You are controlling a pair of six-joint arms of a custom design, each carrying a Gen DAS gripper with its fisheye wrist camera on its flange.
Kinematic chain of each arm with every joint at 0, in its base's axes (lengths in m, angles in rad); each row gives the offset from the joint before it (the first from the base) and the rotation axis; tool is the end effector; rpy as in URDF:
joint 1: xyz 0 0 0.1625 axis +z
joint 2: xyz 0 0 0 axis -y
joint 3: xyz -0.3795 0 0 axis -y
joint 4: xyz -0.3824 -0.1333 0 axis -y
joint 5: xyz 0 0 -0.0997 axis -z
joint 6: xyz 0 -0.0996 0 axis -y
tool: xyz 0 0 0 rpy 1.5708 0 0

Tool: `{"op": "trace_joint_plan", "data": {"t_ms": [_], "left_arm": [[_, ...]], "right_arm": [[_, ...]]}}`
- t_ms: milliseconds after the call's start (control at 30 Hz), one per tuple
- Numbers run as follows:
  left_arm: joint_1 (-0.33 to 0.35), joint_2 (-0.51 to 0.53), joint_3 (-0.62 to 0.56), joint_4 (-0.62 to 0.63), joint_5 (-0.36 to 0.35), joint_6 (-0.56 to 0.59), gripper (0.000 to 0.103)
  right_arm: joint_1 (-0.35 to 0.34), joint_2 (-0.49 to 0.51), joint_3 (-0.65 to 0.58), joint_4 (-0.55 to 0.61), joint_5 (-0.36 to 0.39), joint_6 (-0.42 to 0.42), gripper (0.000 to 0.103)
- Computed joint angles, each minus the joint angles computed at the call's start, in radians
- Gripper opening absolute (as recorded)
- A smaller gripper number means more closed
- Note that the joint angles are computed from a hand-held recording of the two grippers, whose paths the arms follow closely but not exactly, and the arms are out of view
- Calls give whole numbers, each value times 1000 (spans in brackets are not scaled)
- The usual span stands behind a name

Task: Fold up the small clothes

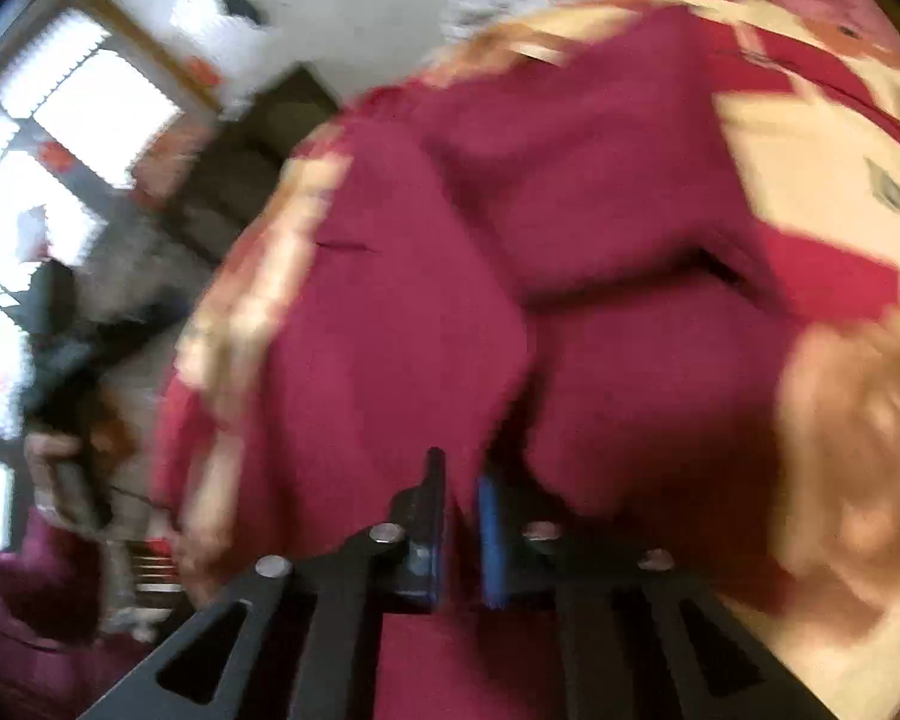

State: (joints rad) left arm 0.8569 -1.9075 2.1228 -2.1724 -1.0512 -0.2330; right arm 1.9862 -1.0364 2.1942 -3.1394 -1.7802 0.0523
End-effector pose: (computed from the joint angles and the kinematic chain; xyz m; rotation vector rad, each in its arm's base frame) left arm -0.1062 -0.4017 0.3965 0.5143 2.6957 -0.8092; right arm 0.2955 -0.3911 0.0893 0.4708 -2.9235 0.6721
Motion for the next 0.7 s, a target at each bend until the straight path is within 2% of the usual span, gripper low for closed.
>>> {"op": "trace_joint_plan", "data": {"t_ms": [67,167,267,333,367,400,433,533,700], "left_arm": [[4,-14,-1,-12,-6,1,74],[17,-38,-2,-25,-27,4,74],[25,-49,-13,3,-24,-16,74],[37,-57,-12,5,-35,-9,74],[42,-57,-13,5,-40,-5,75],[53,-49,-15,1,-48,3,75],[60,-43,-14,-4,-52,7,75],[79,-13,-11,-31,-62,29,74],[104,46,-20,-46,-5,17,75]], "right_arm": [[5,51,-66,-6,102,-30,6],[8,188,-220,-43,240,-36,6],[18,280,-339,-55,246,36,7],[5,286,-353,-70,319,34,10],[7,293,-362,-76,316,40,33],[13,290,-363,-70,289,49,65],[18,283,-357,-59,256,64,72],[4,234,-290,-78,233,84,72],[-14,141,-187,-32,163,96,72]]}}
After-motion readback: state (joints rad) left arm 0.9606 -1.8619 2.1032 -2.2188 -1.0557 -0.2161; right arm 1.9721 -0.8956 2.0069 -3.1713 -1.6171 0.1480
